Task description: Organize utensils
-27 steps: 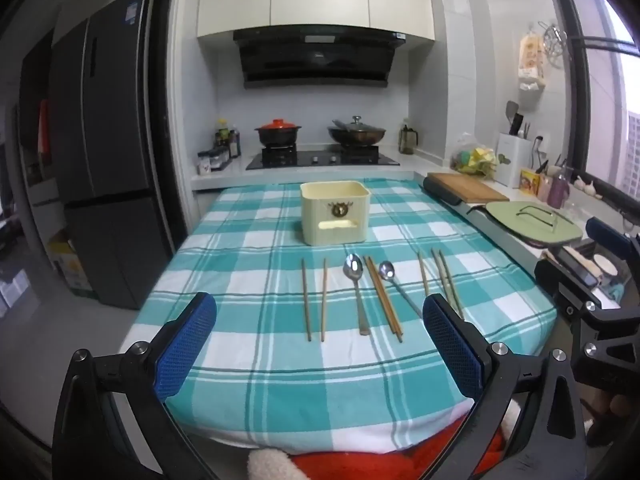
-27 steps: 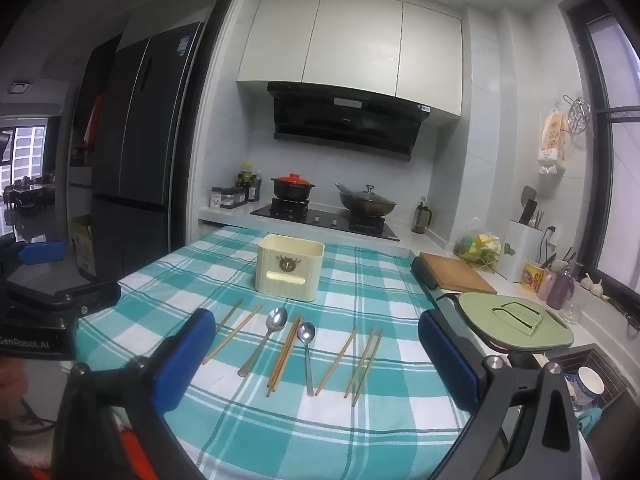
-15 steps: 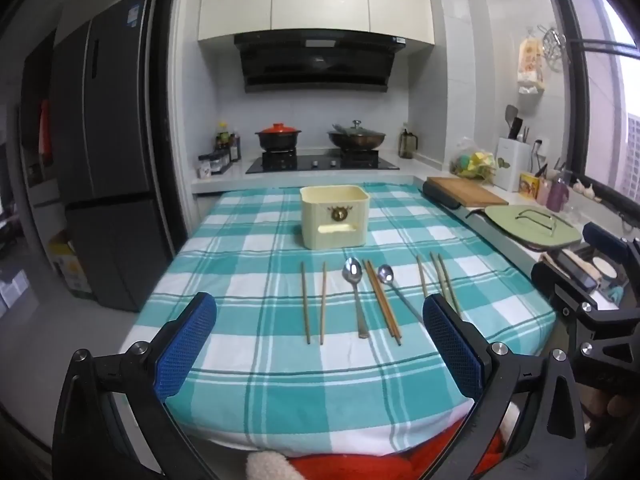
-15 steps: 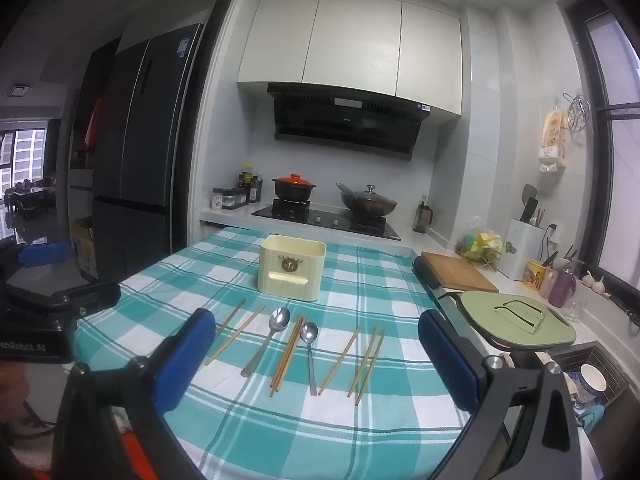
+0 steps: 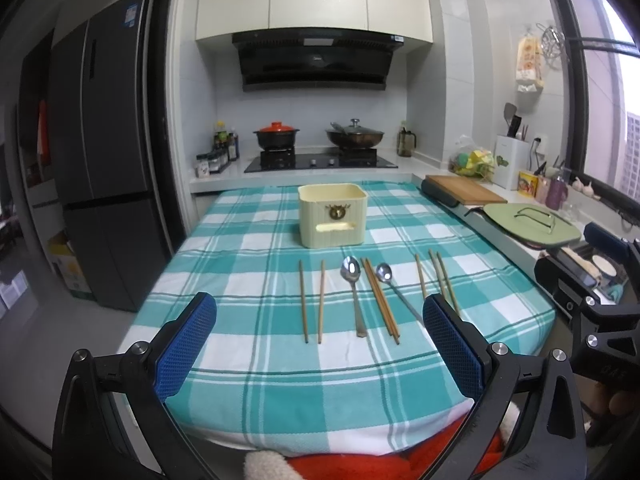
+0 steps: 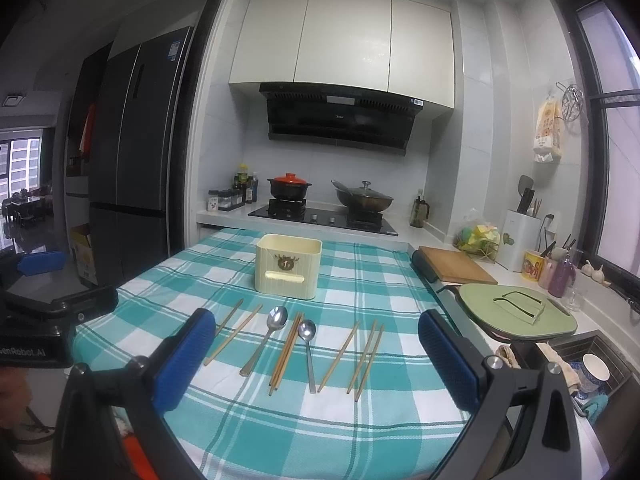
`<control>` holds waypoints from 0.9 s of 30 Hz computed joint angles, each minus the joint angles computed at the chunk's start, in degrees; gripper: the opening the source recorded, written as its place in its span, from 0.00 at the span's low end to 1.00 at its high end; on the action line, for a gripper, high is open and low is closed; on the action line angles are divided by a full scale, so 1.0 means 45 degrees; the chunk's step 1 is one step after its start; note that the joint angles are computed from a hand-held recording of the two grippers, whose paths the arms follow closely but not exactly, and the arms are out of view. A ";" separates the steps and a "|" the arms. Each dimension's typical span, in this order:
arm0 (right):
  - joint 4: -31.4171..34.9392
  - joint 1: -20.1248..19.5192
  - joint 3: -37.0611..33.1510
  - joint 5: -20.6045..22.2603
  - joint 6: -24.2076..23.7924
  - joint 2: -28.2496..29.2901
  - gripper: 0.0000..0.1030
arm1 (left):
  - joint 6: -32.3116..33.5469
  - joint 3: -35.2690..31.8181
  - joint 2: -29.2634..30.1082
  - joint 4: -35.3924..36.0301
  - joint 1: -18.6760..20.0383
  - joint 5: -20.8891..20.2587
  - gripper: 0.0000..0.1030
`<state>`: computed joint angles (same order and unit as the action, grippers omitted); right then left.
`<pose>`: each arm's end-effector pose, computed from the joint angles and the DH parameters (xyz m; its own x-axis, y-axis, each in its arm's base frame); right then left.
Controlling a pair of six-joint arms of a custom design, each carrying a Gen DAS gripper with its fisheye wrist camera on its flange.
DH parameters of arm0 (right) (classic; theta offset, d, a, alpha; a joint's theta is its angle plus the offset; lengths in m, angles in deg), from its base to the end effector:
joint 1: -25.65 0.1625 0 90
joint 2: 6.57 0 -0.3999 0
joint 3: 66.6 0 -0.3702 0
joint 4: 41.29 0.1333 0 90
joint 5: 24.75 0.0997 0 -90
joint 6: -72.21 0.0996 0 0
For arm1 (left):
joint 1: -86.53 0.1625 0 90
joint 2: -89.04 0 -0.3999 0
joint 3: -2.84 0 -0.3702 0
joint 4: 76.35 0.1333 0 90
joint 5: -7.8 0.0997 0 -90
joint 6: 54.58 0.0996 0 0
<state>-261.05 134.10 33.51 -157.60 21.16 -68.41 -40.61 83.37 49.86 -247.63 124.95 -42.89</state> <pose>0.2362 -0.5008 0.3873 -0.5788 0.2787 0.7663 -0.7030 0.3056 -0.6422 -0.4372 -0.5974 0.1755 -0.6307 0.4581 -0.6264 0.7760 0.3771 -0.5056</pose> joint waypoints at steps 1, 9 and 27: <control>0.0034 0.0007 -0.0030 -0.0010 0.0015 0.0006 1.00 | 0.0021 -0.0026 0.0015 -0.0003 0.0016 -0.0005 1.00; -0.0016 0.0002 0.0005 -0.0009 0.0022 0.0035 1.00 | -0.0018 -0.0125 0.0087 0.0113 0.0046 -0.0027 1.00; 0.0340 -0.0233 -0.0010 0.0037 0.0609 -0.0134 1.00 | -0.0192 -0.0349 0.0259 0.0582 -0.0035 0.0114 1.00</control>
<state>-259.52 133.06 33.46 -157.43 23.90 -69.02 -41.47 81.80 51.02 -245.01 124.79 -42.37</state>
